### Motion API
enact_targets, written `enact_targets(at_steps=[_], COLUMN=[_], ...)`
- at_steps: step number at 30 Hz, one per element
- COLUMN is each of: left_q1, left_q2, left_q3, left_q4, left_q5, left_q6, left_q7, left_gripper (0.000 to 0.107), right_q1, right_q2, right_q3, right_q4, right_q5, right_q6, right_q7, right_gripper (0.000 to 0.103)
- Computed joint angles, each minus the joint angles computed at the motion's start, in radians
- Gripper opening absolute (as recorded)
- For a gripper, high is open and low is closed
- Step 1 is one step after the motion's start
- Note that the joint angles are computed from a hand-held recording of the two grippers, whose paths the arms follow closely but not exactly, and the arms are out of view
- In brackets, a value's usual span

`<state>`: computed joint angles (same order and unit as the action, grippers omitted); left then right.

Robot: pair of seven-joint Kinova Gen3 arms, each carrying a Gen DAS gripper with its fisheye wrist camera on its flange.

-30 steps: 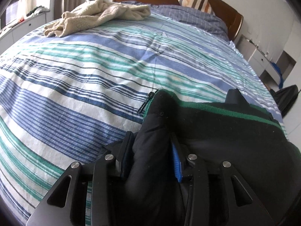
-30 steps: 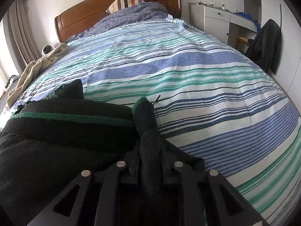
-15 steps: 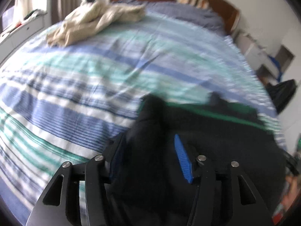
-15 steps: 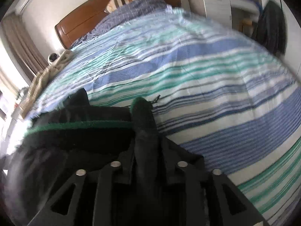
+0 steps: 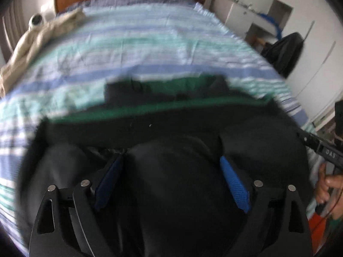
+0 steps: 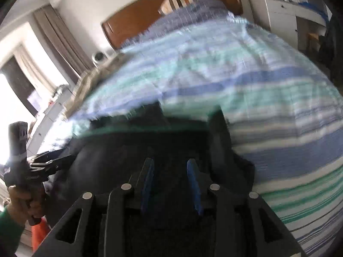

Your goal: Fold large clothes

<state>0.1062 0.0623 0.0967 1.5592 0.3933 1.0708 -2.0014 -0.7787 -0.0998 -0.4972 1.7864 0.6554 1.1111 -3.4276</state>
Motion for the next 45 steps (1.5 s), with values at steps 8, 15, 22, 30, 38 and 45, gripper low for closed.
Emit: enact_targets(at_steps=[8, 15, 22, 30, 38, 45], left_q1=[0.007, -0.024, -0.024, -0.019, -0.002, 0.001], left_q2=[0.022, -0.031, -0.075, -0.066, -0.214, -0.203], left_q3=[0.009, -0.004, -0.039, -0.029, -0.070, -0.060], left_q4=[0.050, -0.009, 0.104, 0.142, 0.179, 0.277], left_q5=[0.016, 0.034, 0.096, 0.089, 0.067, 0.095], left_q6=[-0.070, 0.102, 0.073, 0.009, 0.090, -0.028], left_q7=[-0.009, -0.032, -0.156, -0.181, -0.203, -0.242], left_gripper=[0.097, 0.089, 0.091, 0.092, 0.088, 0.091], right_q1=[0.065, -0.037, -0.064, -0.072, -0.081, -0.086], right_q2=[-0.024, 0.011, 0.007, 0.010, 0.012, 0.016], right_q3=[-0.078, -0.046, -0.028, -0.024, -0.019, -0.026], right_q4=[0.162, 0.139, 0.154, 0.154, 0.164, 0.163], right_q5=[0.147, 0.182, 0.201, 0.199, 0.217, 0.229], right_q6=[-0.111, -0.009, -0.012, -0.004, -0.003, 0.009], right_q7=[-0.270, -0.292, -0.315, -0.315, -0.329, -0.337], right_gripper=[0.029, 0.029, 0.029, 0.029, 0.029, 0.029])
